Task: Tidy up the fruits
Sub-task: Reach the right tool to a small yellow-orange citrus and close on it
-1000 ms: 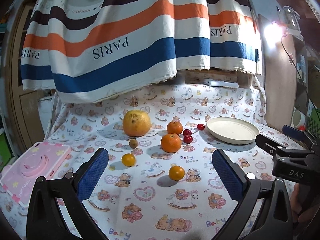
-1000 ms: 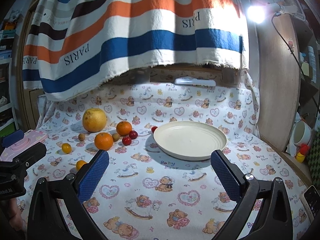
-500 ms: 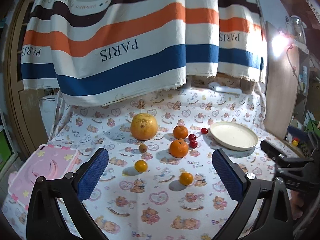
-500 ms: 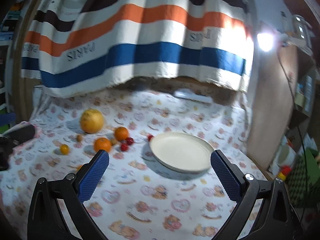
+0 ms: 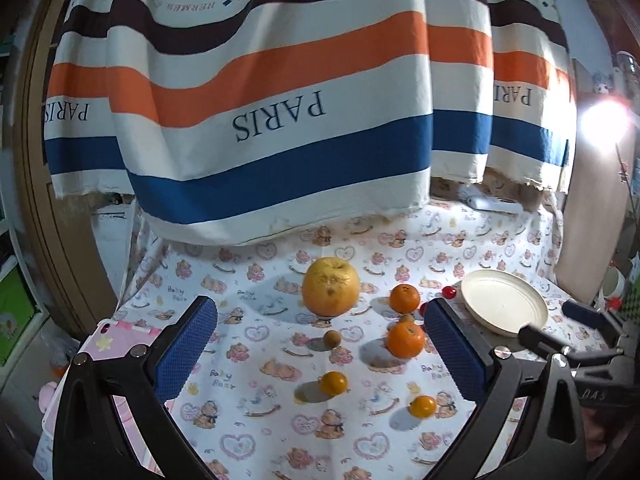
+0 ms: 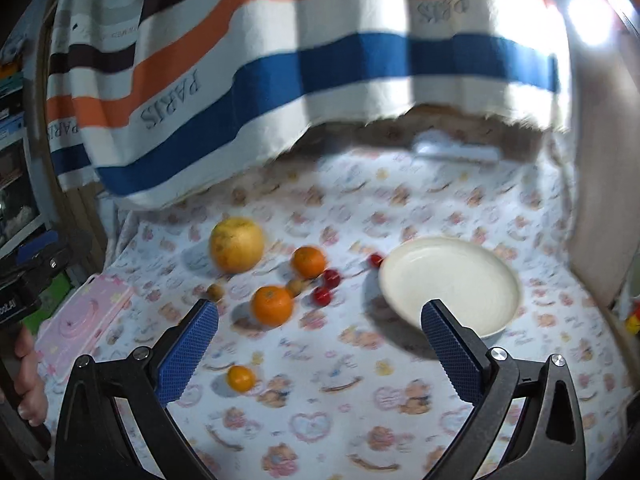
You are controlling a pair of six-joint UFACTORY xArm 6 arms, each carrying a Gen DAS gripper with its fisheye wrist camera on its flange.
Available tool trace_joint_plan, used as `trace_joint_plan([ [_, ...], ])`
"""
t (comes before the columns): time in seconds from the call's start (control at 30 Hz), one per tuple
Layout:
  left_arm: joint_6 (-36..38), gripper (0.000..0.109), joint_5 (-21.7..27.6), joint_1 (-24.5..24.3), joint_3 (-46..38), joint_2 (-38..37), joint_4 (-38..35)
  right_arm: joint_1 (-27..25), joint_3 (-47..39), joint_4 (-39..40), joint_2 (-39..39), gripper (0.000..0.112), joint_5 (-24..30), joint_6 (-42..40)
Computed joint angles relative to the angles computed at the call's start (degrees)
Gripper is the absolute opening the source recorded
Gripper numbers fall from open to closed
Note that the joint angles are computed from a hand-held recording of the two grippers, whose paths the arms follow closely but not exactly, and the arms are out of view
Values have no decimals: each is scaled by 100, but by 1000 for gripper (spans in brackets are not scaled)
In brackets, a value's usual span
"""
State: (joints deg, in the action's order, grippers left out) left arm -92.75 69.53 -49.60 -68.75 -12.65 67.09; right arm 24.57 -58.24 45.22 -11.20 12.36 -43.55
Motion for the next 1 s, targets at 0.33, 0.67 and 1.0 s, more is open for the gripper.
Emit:
trace_joint_plan([
  [0.33,104,85,-816,662,394,6,-786,72,-814,-591,955,44,1465,412],
  [0.67,535,85,-1564,979,540,82,-1465,239,-877,-698,1218,38,1751,164],
  [1.0,727,85,-1898,1199,636,97,-1852,329,-838,-1250,1329,30,1577,533],
])
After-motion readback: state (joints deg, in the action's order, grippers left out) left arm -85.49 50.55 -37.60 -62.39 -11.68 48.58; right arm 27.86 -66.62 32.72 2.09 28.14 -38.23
